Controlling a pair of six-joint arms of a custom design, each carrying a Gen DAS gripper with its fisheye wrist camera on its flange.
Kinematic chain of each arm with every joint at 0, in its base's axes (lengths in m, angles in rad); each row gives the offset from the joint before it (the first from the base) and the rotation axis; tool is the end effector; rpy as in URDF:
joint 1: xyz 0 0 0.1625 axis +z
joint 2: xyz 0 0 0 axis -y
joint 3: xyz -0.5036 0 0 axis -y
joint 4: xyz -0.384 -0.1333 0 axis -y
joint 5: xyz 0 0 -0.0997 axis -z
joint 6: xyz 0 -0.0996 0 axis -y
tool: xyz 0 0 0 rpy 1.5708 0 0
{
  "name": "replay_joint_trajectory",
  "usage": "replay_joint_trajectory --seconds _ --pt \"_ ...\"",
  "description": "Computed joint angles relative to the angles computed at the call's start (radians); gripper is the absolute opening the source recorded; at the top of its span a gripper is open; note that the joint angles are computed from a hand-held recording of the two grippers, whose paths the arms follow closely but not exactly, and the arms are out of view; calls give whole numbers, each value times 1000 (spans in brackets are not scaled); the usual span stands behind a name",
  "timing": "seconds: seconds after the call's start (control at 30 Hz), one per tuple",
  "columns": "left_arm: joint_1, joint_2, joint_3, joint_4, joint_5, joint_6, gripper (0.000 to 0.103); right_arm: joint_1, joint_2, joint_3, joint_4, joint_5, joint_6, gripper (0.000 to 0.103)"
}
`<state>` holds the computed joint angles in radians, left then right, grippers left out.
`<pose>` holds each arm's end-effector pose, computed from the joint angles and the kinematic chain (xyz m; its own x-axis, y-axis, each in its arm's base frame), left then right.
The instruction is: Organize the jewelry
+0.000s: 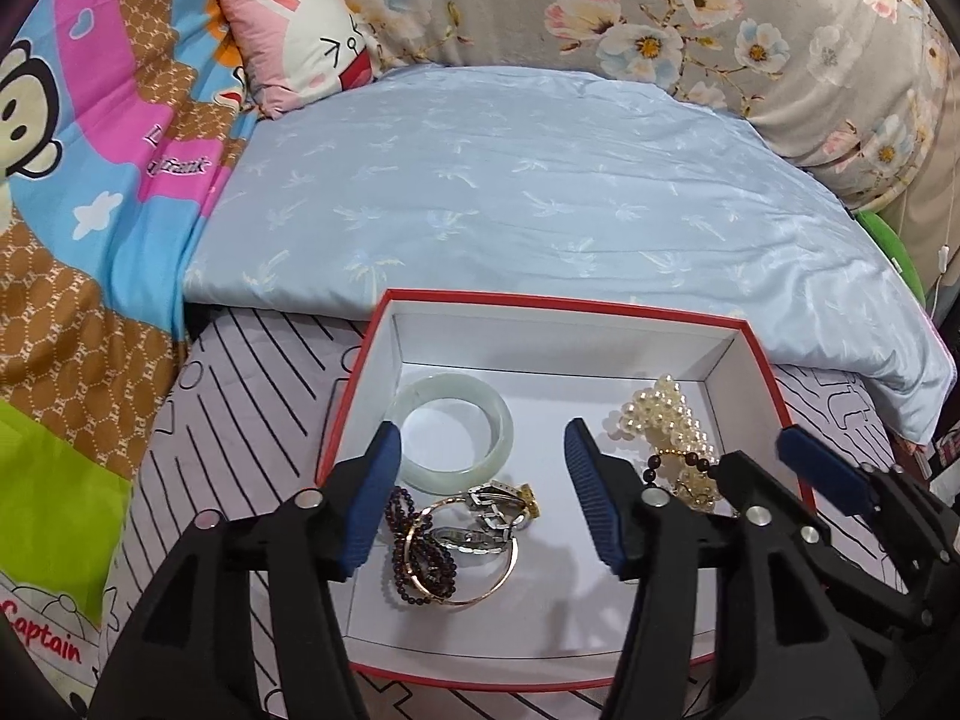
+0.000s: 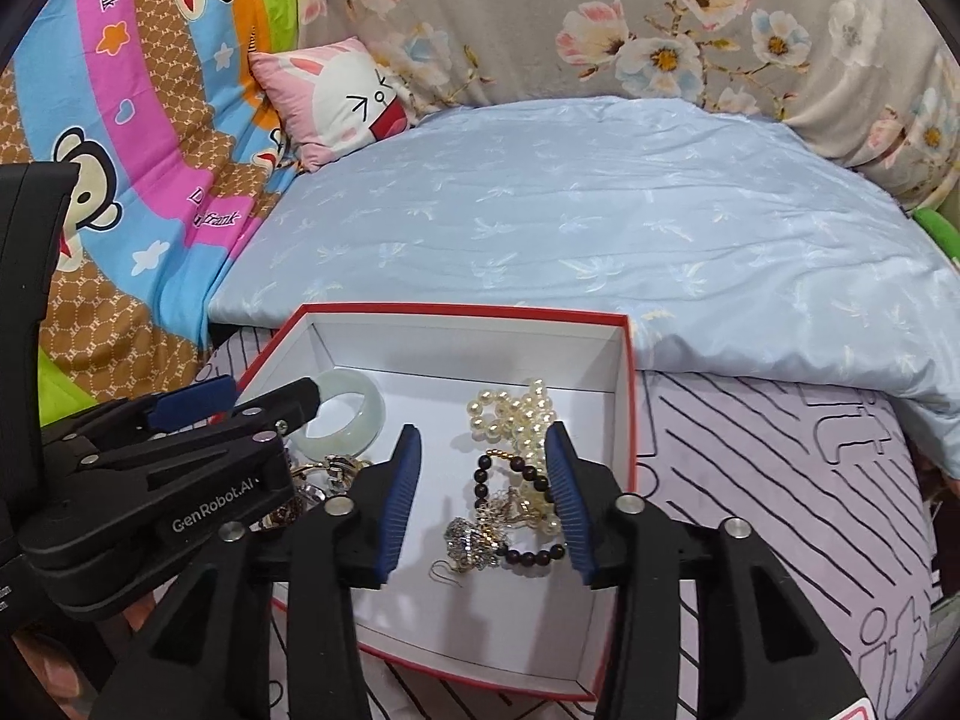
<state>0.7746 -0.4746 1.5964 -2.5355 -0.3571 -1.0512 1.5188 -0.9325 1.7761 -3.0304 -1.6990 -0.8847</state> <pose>-0.3473 -0.6569 -0.0033 -0.6821 -0.4247 -0.5953 0.2292 0.6489 -0.7256 0.0843 -0.6991 0.2571 -0.6579 -0.5513 0.5132 -0.7365 0.6133 -0.2853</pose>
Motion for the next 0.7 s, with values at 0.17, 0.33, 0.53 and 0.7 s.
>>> replay_joint_trajectory --seconds 0.17,0.33,0.53,0.7 --pt "-21 -15 18 73 3 -82 56 -3 -32 55 -71 -7 4 57" --pt "-56 -28 22 274 25 -255 56 -9 -65 132 -172 -35 -4 62" --pt "-98 -38 30 499 18 -494 70 -30 -114 207 -227 -39 17 69" --pt "-128 -38 48 543 -13 -581 74 -49 -156 260 -237 -37 48 70"
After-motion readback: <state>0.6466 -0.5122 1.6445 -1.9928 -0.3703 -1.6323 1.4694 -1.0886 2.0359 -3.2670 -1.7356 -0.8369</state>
